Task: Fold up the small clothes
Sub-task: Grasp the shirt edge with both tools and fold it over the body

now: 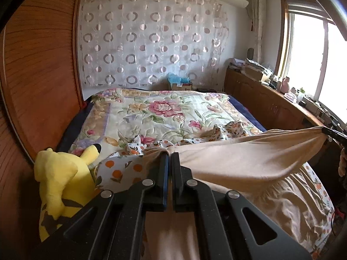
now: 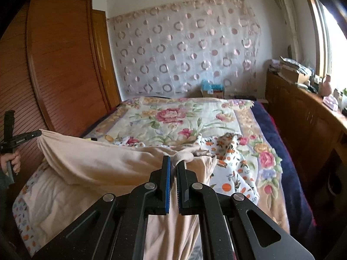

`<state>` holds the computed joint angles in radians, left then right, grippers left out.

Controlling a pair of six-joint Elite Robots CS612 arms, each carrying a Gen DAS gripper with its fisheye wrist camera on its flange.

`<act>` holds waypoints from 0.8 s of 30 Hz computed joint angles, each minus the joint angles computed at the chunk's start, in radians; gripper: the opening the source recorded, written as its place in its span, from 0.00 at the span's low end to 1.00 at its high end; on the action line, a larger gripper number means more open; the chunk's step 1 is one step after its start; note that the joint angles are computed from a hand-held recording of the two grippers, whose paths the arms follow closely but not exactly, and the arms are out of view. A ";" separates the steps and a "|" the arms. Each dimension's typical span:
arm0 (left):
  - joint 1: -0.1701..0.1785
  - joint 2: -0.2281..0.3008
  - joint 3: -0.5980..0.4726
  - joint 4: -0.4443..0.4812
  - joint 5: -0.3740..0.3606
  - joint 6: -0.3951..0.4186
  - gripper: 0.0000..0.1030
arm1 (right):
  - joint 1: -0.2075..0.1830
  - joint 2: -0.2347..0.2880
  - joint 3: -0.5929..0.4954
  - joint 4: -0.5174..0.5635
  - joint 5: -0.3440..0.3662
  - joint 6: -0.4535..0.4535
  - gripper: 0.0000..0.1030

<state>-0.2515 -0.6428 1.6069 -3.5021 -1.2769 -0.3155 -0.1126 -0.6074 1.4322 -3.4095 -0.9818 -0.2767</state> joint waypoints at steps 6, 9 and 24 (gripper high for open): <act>-0.021 -0.032 0.085 -0.050 0.018 -0.010 0.03 | -0.021 -0.040 0.115 -0.070 0.024 -0.046 0.04; -0.033 -0.044 0.121 -0.064 0.034 -0.009 0.03 | -0.031 -0.056 0.162 -0.085 0.031 -0.071 0.04; -0.076 -0.060 0.263 -0.103 0.075 -0.094 0.03 | -0.065 -0.143 0.350 -0.105 0.004 -0.113 0.04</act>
